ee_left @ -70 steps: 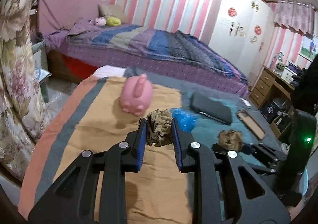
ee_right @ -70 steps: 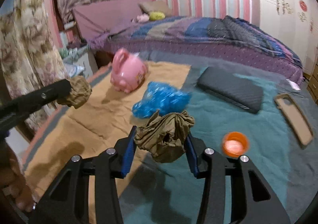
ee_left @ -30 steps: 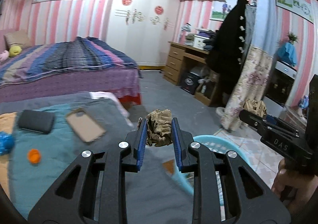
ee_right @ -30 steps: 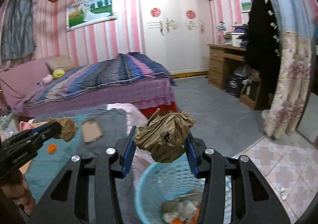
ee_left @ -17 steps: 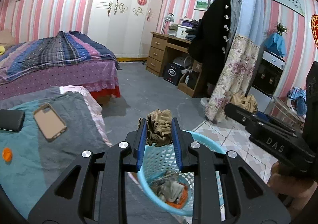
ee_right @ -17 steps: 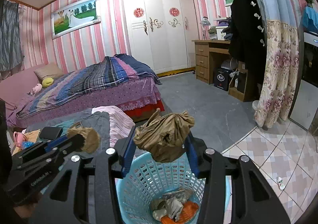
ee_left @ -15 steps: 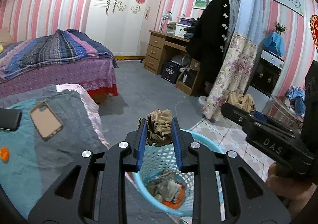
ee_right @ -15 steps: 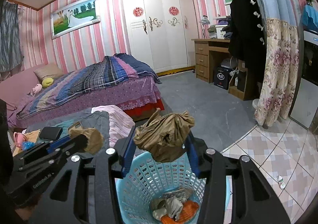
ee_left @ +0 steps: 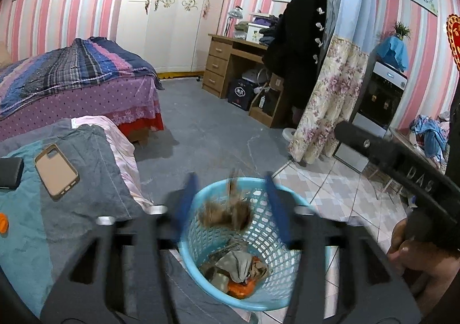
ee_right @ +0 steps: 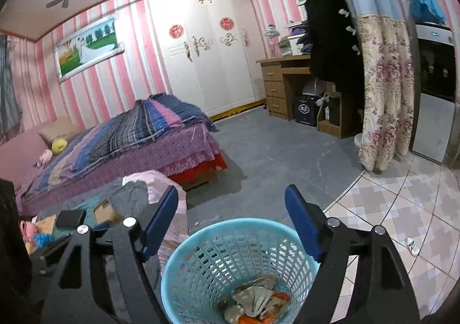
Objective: Collect trash
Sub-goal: 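Open both tools to drop the brown papers into the wastebasket, then move both open tools back over the bed toward the blue bag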
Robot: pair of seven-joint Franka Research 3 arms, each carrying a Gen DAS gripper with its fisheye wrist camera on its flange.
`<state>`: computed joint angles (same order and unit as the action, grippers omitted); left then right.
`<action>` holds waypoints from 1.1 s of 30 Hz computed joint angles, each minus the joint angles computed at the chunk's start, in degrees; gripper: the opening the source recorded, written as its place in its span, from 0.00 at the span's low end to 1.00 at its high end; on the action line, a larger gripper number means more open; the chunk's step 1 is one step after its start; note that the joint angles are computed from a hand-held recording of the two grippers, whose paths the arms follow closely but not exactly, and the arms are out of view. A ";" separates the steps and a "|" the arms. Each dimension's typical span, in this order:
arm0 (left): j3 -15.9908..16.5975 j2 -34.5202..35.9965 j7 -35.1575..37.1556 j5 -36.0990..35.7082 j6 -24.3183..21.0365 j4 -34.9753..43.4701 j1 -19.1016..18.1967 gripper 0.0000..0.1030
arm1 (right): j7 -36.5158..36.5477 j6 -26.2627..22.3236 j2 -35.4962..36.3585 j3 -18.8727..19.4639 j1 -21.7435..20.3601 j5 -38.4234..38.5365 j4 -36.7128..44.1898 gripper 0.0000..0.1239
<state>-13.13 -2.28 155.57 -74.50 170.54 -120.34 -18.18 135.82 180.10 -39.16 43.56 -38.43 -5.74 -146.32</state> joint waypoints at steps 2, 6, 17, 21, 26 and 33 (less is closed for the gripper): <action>-0.34 0.08 -0.49 0.88 1.71 -0.03 -0.24 0.75 | 1.17 0.16 -0.99 0.71 -0.84 0.50 -0.35 0.61; 0.27 -0.86 -0.58 1.41 2.47 -0.66 -0.14 0.80 | 0.78 -0.07 -0.31 0.05 -0.50 0.28 0.08 0.61; 6.18 -5.62 3.30 -1.92 5.32 -4.03 2.94 0.88 | -2.00 0.72 2.39 3.53 -0.88 -1.78 3.49 0.62; 9.09 -6.07 -0.75 3.83 7.63 -5.65 5.47 0.89 | -3.55 1.05 4.79 4.87 -0.23 -2.49 5.43 0.63; 14.74 -5.91 1.05 1.04 8.13 -5.02 7.33 0.91 | -3.92 1.11 7.70 9.00 -1.45 -3.33 8.91 0.64; 16.47 -4.27 0.77 0.56 6.70 -5.84 15.14 0.92 | -4.05 -0.53 9.82 22.68 -10.14 -7.22 17.02 0.64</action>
<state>3.34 -6.56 156.34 -73.94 177.23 -126.18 -3.04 131.77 179.57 -29.34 66.25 -48.57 -12.96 -129.30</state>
